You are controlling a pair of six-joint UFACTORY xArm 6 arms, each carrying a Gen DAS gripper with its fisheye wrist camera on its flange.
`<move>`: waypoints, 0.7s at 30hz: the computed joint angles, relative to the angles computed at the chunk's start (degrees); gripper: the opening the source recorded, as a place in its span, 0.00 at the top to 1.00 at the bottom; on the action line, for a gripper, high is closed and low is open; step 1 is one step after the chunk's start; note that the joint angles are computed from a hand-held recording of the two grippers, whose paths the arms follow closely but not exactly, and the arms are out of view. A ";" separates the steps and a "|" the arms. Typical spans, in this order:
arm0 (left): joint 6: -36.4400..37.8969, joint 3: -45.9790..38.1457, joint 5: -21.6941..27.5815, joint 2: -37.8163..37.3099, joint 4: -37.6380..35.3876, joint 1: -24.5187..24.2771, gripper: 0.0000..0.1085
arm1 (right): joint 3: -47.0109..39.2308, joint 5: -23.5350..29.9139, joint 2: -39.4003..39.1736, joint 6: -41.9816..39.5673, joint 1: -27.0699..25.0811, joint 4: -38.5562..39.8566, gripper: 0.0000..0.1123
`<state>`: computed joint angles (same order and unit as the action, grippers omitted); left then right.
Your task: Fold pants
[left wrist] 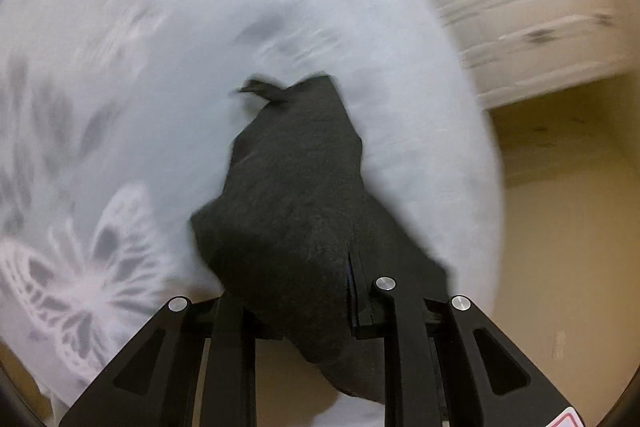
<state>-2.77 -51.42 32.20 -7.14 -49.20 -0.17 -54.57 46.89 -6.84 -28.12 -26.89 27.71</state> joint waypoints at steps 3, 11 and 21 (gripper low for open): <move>0.22 0.75 0.65 0.76 -3.54 0.68 0.84 | 1.89 -3.25 -2.49 1.04 1.26 -1.39 0.83; -6.11 0.60 -2.52 -0.34 6.29 -1.80 0.83 | 11.22 -19.84 -14.70 -3.98 13.84 -0.52 0.23; -4.10 -1.16 -2.87 1.31 9.02 -2.08 0.83 | 6.40 -19.68 -1.38 2.61 27.57 -9.57 0.92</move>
